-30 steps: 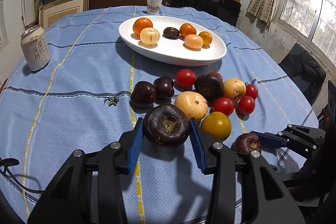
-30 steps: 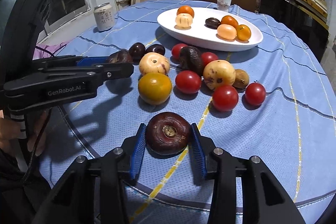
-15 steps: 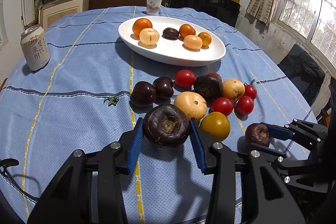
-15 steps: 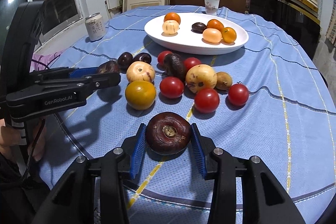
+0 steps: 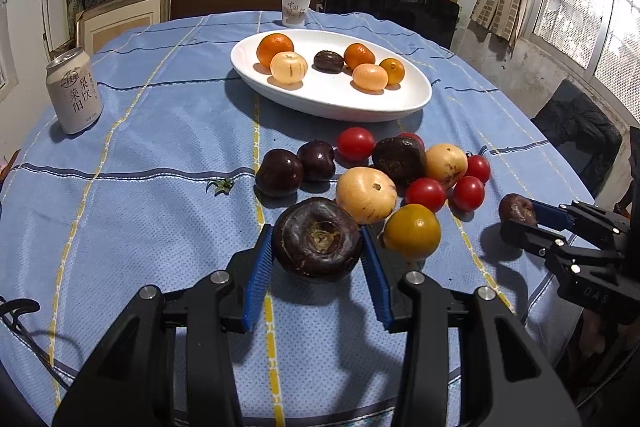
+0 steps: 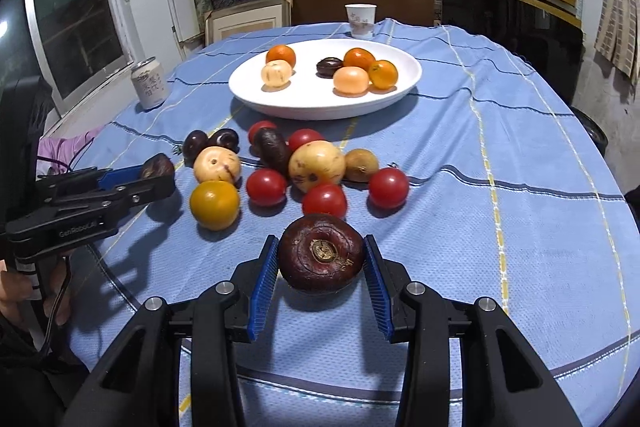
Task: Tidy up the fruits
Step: 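Lift both mangosteens, carry them over the white plate and open both grippers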
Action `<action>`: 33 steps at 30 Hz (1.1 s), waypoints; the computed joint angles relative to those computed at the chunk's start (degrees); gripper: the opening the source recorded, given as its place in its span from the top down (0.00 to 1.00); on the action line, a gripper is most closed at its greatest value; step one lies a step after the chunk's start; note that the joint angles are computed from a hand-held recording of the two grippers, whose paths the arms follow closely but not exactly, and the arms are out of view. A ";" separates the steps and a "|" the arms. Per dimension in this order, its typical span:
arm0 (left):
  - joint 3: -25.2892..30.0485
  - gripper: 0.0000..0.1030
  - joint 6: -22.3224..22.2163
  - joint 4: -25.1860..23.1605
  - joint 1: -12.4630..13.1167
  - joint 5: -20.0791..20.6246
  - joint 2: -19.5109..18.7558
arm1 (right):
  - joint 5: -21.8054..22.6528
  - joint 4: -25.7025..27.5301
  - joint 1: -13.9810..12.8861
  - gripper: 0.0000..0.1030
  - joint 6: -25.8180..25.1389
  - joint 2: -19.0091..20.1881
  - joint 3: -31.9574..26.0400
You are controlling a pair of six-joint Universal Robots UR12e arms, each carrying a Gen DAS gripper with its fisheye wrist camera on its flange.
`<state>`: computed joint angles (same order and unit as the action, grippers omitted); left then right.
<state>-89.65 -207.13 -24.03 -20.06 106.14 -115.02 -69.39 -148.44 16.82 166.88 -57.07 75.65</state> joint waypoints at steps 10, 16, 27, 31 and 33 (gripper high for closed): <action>0.39 0.59 0.49 0.01 0.15 0.16 0.16 | 0.63 -1.08 -0.26 0.59 1.00 0.48 -1.26; 1.85 0.59 0.92 -1.20 0.68 0.42 -0.18 | 1.29 -1.26 -0.45 0.59 1.97 1.58 -3.96; 9.88 0.59 4.40 -3.52 3.02 -0.23 -3.66 | 2.66 2.08 -0.30 0.59 4.17 8.48 -18.22; 14.59 0.59 4.98 -5.74 4.38 -1.19 -6.01 | 2.23 5.56 -0.05 0.59 5.13 12.69 -26.37; 17.44 0.59 5.69 -7.40 4.88 -0.56 -7.55 | 1.90 8.22 0.11 0.59 5.53 15.20 -31.11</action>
<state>-72.21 -201.44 -31.43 -15.17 105.58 -122.57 -67.49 -140.21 16.94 172.41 -41.88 44.54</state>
